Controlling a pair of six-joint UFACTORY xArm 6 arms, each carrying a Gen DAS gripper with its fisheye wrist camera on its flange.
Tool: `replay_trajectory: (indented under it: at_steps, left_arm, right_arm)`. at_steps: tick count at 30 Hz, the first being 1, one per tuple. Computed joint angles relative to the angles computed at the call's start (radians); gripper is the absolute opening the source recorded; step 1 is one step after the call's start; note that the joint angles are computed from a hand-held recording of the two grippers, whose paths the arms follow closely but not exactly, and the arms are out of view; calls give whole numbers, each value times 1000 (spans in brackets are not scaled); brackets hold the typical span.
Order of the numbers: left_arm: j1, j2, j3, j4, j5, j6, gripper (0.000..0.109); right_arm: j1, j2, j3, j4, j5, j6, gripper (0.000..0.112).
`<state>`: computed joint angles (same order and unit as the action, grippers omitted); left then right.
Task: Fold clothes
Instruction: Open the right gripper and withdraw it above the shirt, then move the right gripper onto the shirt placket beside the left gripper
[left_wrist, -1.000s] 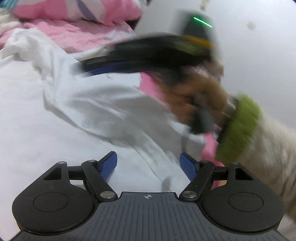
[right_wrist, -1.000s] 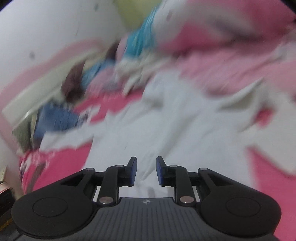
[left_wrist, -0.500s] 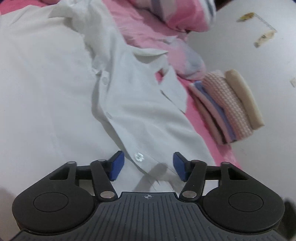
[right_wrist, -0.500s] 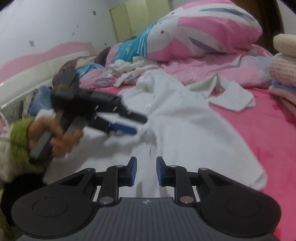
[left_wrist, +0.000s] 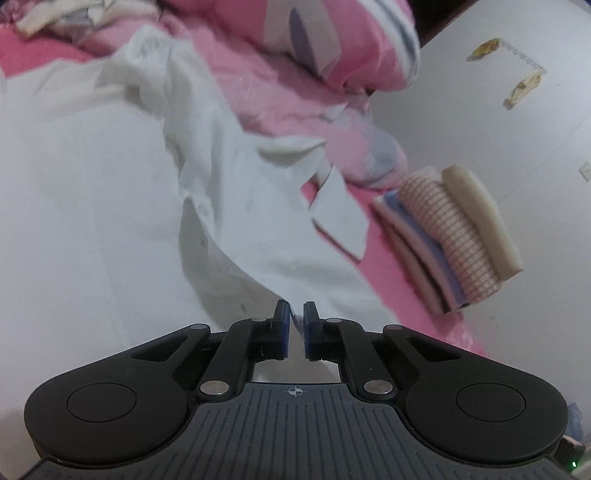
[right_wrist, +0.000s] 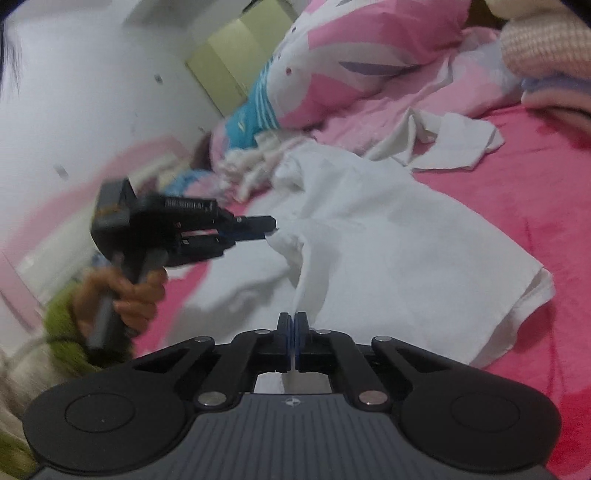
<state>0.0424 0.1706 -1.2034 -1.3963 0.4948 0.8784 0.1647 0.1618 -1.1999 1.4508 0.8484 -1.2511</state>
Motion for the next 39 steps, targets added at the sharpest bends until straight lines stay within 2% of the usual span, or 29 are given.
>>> replay_trajectory:
  at_steps: [4, 8, 10, 11, 14, 15, 18, 23, 25, 27, 29, 32, 39]
  left_arm:
    - [3, 13, -10, 65, -12, -46, 5]
    - [1, 55, -26, 197, -36, -151, 5]
    - [-2, 63, -20, 252, -59, -187, 6]
    - [-3, 67, -16, 278, -71, -205, 6]
    - [-6, 54, -1, 252, -119, -171, 8]
    - [-8, 43, 6, 236, -132, -145, 8]
    - [-13, 7, 25, 185, -151, -53, 12]
    - [-36, -16, 23, 170, -62, 86, 35]
    - [-52, -1, 8, 210, -20, 102, 35]
    - [-68, 37, -18, 256, -21, 91, 35]
    - [-75, 86, -51, 345, -41, 18, 35]
    - [-70, 116, -77, 340, -54, 22, 35]
    - [-81, 136, -84, 334, -161, 73, 35]
  right_arm:
    - [-31, 71, -78, -64, 98, 107, 1]
    - [12, 98, -97, -212, 9, 198, 3]
    - [15, 84, -79, -200, 0, 188, 4]
    - [13, 71, -67, -192, -4, 183, 9]
    - [4, 10, -12, -138, -54, 124, 26]
    - [0, -6, 2, -116, -70, 111, 27]
    - [-10, -48, 39, -53, -109, 65, 27]
    - [44, -48, 43, -43, -183, -41, 25]
    - [74, -15, 15, -78, -211, -48, 23]
    - [101, 22, -18, -120, -235, -43, 18]
    - [123, 71, -62, -183, -252, -2, 15]
    - [134, 113, -105, -195, -255, -3, 14]
    - [156, 169, -173, -198, -251, -3, 14]
